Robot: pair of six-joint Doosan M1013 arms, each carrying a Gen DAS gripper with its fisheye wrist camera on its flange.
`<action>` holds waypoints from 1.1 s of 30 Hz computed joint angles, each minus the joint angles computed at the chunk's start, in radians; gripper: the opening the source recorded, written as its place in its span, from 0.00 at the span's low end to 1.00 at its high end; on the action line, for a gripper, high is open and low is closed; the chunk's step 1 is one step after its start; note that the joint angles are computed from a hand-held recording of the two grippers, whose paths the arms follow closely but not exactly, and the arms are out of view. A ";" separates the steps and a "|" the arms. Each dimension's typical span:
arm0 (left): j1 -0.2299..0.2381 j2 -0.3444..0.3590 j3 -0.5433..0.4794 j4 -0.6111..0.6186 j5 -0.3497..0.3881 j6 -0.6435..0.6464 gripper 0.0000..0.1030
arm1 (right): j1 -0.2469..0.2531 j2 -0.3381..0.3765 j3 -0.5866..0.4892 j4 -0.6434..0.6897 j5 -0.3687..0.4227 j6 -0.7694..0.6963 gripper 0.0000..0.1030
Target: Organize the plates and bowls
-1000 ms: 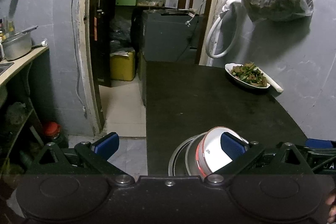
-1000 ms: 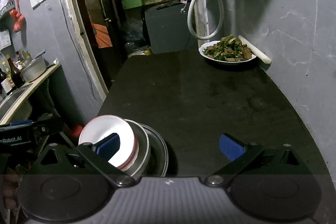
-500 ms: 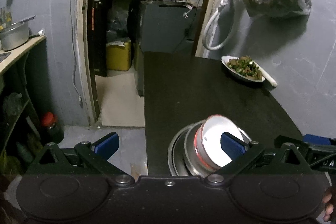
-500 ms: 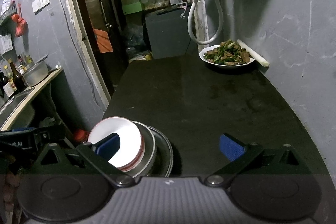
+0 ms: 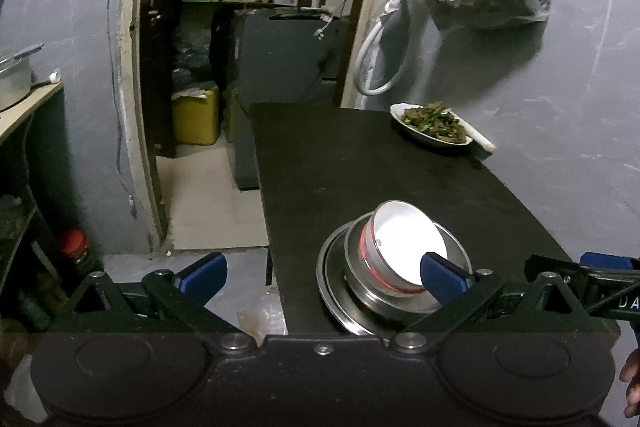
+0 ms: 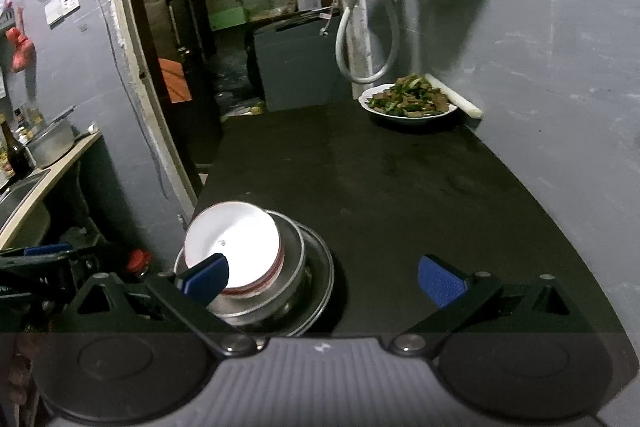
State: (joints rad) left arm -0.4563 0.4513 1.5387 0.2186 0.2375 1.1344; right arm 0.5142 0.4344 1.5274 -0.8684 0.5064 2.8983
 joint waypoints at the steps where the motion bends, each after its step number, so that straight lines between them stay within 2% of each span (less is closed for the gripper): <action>1: 0.001 -0.006 0.009 -0.013 -0.011 0.021 0.99 | 0.007 -0.003 0.003 -0.012 0.010 0.015 1.00; 7: 0.008 -0.039 0.055 -0.115 -0.052 0.159 0.99 | 0.044 -0.023 0.028 -0.105 0.057 0.141 1.00; 11: 0.012 -0.058 0.079 -0.131 -0.074 0.185 0.99 | 0.063 -0.031 0.035 -0.143 0.078 0.189 1.00; 17: 0.026 -0.079 0.111 -0.289 -0.097 0.332 0.99 | 0.086 -0.036 0.041 -0.179 0.099 0.231 1.00; 25: 0.048 -0.098 0.152 -0.670 -0.117 0.711 0.99 | 0.120 -0.036 0.044 -0.187 0.142 0.262 1.00; 27: 0.051 -0.102 0.160 -0.716 -0.121 0.755 0.99 | 0.130 -0.037 0.046 -0.187 0.157 0.264 1.00; 30: 0.058 -0.106 0.171 -0.876 -0.116 0.909 0.99 | 0.141 -0.036 0.044 -0.180 0.176 0.259 1.00; 33: 0.063 -0.110 0.181 -0.980 -0.114 1.017 0.99 | 0.152 -0.037 0.045 -0.187 0.195 0.265 1.00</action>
